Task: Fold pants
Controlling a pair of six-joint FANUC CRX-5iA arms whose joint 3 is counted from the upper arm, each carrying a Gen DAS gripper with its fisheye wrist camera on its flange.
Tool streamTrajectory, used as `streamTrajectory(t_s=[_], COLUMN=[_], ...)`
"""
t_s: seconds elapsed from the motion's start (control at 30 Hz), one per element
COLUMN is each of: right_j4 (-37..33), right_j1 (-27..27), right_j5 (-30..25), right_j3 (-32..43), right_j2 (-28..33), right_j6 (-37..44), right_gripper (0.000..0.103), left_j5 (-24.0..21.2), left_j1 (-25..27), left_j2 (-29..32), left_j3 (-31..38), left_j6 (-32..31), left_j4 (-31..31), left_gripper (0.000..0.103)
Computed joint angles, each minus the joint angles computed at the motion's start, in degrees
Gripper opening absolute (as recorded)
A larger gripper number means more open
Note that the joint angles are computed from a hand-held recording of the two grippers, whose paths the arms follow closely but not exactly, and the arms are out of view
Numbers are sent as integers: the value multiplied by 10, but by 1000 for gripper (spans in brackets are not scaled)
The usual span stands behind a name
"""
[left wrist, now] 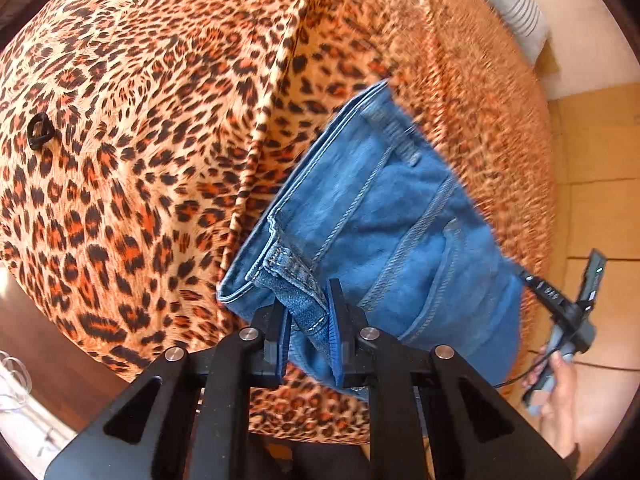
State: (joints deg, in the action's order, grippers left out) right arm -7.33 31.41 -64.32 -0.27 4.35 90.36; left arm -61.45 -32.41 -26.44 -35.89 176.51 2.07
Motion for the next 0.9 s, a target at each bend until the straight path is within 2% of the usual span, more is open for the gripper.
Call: streamTrajectory(t_s=[0.03,0.07,0.1,0.17,0.2,0.23,0.27,0.3,0.4,0.47,0.53,0.57,0.67,0.73,0.83,0.87,0.9], right_j4=[27,43,30,-58,-93,-122,-147,-167,-210,-215,-209,-208,-244,-260,-280,-287,-297], right_j1=[8,11,3,-47,-74,-105,-137,-173,-299,-381,-450,-475,-549,-571,-584,-586,-589], right_j5=[-3,-2,0,-8,-17,-29,-43,-57,-102,-124,-137,-143,-158,-146,-124,-114,-108], right_j3=[-5,-12,-14,-5,-3,-3,-4,-7,-26,-50,-79,-91,-133,-164,-203,-213,-220], right_j2=[8,8,1,-25,-39,-56,-71,-87,-123,-140,-146,-147,-146,-160,-181,-189,-197], right_j6=[-17,-27,-24,14,29,44,59,71,85,84,90,86,73,60,35,36,44], right_gripper=[4,4,5,8,11,20,25,35,52,53,54,55,55,55,55,48,24], left_j5=[-6,-9,-14,-30,-42,-62,-84,-115,-244,-295,-283,-256,-182,-145,-133,-139,-151], left_j1=[10,3,-7,-21,-23,-28,-33,-45,-107,-134,-129,-109,-72,-61,-67,-73,-80], left_j2=[10,14,11,-4,-13,-22,-24,-18,36,62,64,78,172,236,339,374,409], left_j3=[-9,-8,-2,8,11,17,27,48,137,181,194,202,259,306,405,446,489], left_j6=[-28,-28,-16,3,10,19,28,45,90,93,58,19,-100,-186,-289,-321,-349], left_j4=[20,17,5,-9,-10,-13,-19,-35,-118,-159,-172,-164,-128,-90,-55,-46,-40], left_gripper=[14,14,17,21,27,31,42,43,43,43,45,45,45,45,45,45,45])
